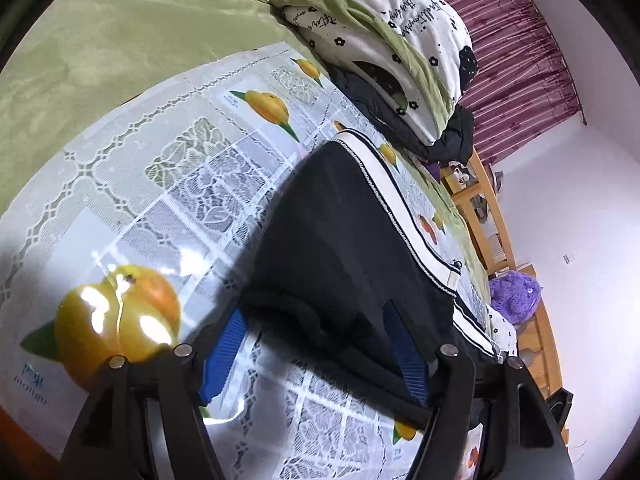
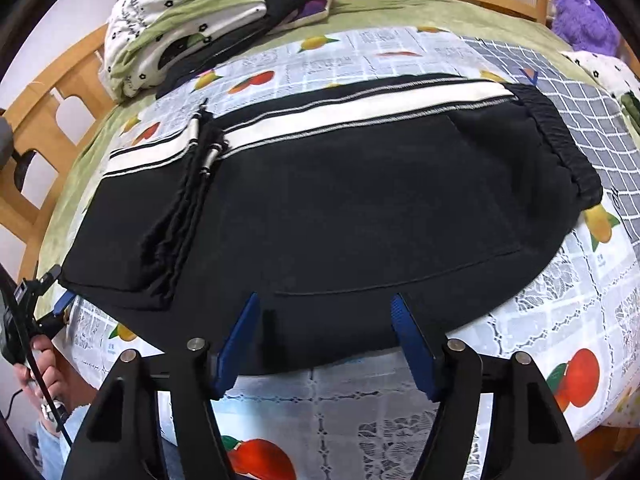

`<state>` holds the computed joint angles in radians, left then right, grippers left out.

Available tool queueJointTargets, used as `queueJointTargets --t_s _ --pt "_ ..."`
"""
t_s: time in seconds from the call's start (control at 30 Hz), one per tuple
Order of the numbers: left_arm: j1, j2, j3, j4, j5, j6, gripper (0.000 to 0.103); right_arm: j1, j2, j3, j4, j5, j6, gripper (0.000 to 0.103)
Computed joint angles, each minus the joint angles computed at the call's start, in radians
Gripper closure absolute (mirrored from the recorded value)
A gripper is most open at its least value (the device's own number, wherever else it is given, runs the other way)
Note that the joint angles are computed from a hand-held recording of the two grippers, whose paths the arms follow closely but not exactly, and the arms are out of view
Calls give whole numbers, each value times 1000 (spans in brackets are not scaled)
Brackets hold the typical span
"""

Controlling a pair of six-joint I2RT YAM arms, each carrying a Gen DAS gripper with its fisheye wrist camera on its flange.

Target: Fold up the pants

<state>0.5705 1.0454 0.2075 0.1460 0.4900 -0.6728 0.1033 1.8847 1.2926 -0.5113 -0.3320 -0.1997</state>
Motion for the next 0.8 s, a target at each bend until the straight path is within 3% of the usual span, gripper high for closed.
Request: queueJointTargets --t_s 0.13,0.3,0.37,0.43,0.53,0.67,0.8 --pt "8 47 4 55 1 -24 34 -1 -9 -17 21 -54 44 35" --pt "-65 119 70 43 -119 -70 36 20 -20 -20 41 -35 56 36" --pt "-91 131 111 -12 -162 -81 43 27 -20 -13 32 -35 51 39" --pt "-103 139 145 -73 -188 -84 62 32 -18 -1 11 -47 38 44" --pt "-122 93 169 -137 -204 -97 77 29 -21 4 0 -72 10 53" --pt "-284 8 295 -333 -390 -63 83 17 -42 -22 71 -71 3 56" --pt "-511 14 475 -484 -616 -22 84 -11 -36 -16 102 -85 13 56"
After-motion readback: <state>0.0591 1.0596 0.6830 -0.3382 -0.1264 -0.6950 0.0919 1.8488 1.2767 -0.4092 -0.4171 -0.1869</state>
